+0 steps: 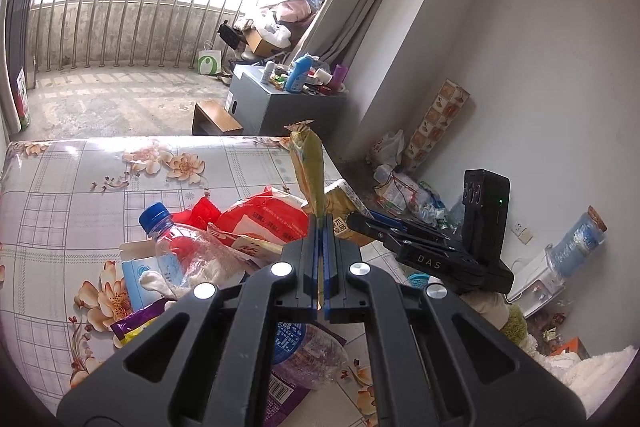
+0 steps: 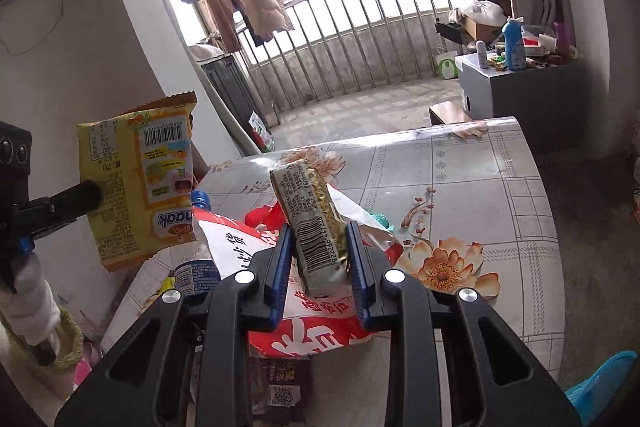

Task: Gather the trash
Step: 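Carry packet and snack bar over the blue basket and open both tools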

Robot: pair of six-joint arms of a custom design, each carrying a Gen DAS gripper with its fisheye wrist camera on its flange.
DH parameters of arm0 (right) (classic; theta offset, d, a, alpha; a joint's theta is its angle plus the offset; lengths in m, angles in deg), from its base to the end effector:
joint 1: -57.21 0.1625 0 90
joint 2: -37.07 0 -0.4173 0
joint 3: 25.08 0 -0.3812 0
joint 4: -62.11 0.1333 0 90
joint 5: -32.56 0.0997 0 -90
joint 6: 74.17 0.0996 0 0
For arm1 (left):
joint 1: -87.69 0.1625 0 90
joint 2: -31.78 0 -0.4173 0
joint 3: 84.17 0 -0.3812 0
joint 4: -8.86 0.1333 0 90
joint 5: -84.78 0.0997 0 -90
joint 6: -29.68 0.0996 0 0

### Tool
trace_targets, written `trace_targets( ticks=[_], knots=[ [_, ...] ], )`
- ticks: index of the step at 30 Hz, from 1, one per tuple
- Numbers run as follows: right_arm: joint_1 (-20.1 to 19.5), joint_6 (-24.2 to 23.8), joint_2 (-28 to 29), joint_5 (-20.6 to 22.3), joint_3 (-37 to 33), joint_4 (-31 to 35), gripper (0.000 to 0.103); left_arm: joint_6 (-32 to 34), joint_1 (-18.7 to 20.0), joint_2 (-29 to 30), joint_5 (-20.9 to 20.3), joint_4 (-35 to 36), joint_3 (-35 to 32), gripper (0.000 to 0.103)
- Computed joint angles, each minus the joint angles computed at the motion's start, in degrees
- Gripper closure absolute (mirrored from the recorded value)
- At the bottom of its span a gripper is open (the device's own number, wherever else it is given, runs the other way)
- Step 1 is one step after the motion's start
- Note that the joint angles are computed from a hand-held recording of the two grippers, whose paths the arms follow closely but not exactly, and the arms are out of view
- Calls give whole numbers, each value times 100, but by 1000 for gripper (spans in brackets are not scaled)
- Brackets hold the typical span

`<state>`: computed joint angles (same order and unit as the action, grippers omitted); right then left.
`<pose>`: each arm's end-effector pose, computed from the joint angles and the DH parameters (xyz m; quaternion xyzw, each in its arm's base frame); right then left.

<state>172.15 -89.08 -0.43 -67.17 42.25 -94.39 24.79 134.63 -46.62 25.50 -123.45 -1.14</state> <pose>0.4431 -0.6766 0.2077 0.2972 -0.8983 0.3193 0.0528 -0.2718 -0.5606 0.5337 0.2176 0.8904 -0.3864 0.1025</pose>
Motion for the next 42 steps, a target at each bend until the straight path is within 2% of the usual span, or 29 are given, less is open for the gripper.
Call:
trace_targets(
  ticks=[6, 11, 15, 22, 25, 28, 32, 36, 38, 39, 40, 41, 42],
  knots=[
    [-6, 672, -877, -242, 1486, -1638, 76, 306, -169, 217, -268, 89, -174, 103],
    [-105, 1067, -1563, -461, 2519, -2665, 76, 450, -306, 574, -550, 221, -361, 103],
    [-260, 1331, -2062, -652, 3199, -3310, 76, 475, -381, 1006, -948, 426, -606, 103],
    [-581, 1636, -2837, -1701, 4247, -4407, 76, 575, -519, 2259, -1612, 1110, -1495, 103],
    [-881, 1921, -3170, -2077, 4611, -4682, 76, 547, -552, 3021, -1904, 1667, -2171, 103],
    [-1272, 2397, -3434, -2273, 4937, -4813, 76, 654, -611, 3751, -1981, 2042, -2725, 103],
    [-1919, 3023, -3659, -2172, 5253, -4739, 76, 696, -609, 4806, -1998, 2793, -3683, 103],
    [-2544, 3457, -3619, -1785, 5249, -4508, 75, 832, -581, 5852, -1909, 3419, -4729, 103],
    [-2888, 3498, -3538, -1590, 5133, -4300, 72, 869, -575, 6419, -1740, 3609, -5330, 97],
    [-3039, 3542, -3474, -1588, 5045, -4168, 65, 844, -550, 6694, -1691, 3707, -5656, 82],
    [-3177, 3632, -3401, -1584, 4966, -4049, 55, 788, -546, 7032, -1558, 3822, -6092, 59],
    [-3318, 3720, -3341, -1559, 4909, -3952, 54, 711, -539, 7212, -1398, 3826, -6287, 54],
    [-3434, 3820, -3296, -1567, 4858, -3823, 54, 650, -524, 7249, -1304, 3674, -6242, 53]
  ],
)
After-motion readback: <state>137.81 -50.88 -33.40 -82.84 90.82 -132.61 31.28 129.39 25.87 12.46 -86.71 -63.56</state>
